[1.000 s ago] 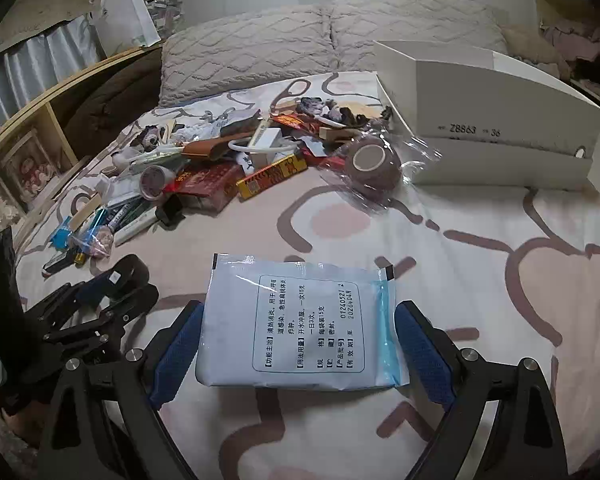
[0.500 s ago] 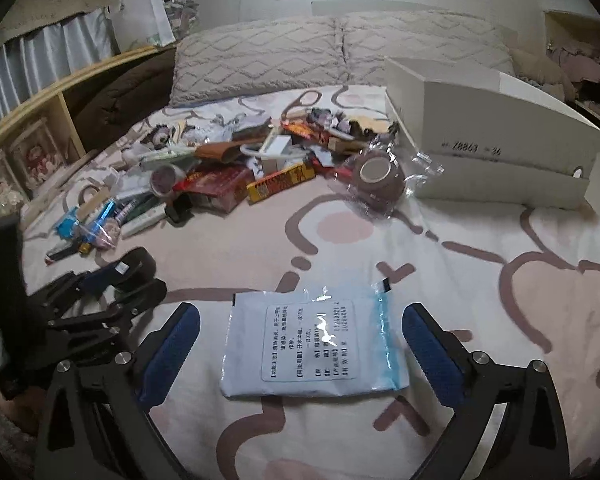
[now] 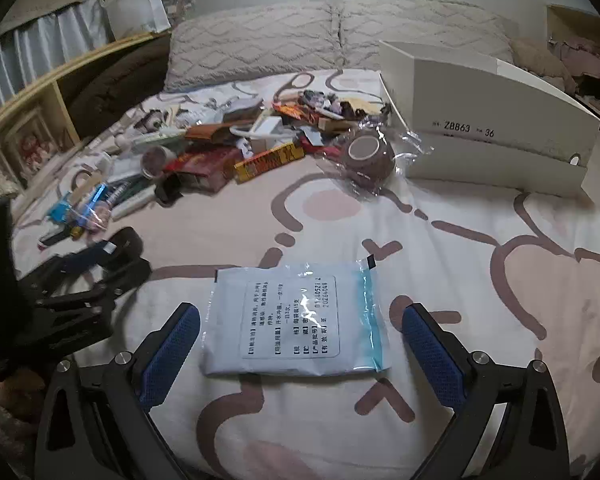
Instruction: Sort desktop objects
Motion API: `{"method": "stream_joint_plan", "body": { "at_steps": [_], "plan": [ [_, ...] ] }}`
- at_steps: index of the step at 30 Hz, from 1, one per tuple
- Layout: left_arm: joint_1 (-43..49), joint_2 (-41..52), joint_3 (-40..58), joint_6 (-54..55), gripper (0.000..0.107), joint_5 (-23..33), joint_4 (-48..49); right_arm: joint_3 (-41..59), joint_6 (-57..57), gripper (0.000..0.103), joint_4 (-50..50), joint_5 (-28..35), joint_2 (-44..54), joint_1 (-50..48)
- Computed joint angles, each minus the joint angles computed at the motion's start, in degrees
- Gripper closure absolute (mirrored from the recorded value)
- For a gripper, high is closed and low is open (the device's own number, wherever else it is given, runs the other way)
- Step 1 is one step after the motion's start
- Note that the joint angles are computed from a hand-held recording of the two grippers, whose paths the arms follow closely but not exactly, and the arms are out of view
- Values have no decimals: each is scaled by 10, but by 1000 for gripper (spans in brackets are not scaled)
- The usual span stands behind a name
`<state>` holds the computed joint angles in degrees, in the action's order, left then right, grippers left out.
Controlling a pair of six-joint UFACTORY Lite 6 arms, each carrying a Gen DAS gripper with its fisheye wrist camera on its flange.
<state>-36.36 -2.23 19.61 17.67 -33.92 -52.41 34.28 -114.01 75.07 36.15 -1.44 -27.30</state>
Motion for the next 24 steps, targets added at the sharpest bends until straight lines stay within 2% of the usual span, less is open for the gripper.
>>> {"method": "stream_joint_plan", "body": {
  "at_steps": [8,17,24],
  "plan": [
    [2,0,-1,0,21,0,0,-39,-80,2,70,-91,-24,72],
    [4,6,3,-3,21,-1,-2,-26,-77,2,92,-125,-10,96],
    [15,11,8,-11,21,2,6,-14,-62,2,79,-99,9,78]
  ]
}}
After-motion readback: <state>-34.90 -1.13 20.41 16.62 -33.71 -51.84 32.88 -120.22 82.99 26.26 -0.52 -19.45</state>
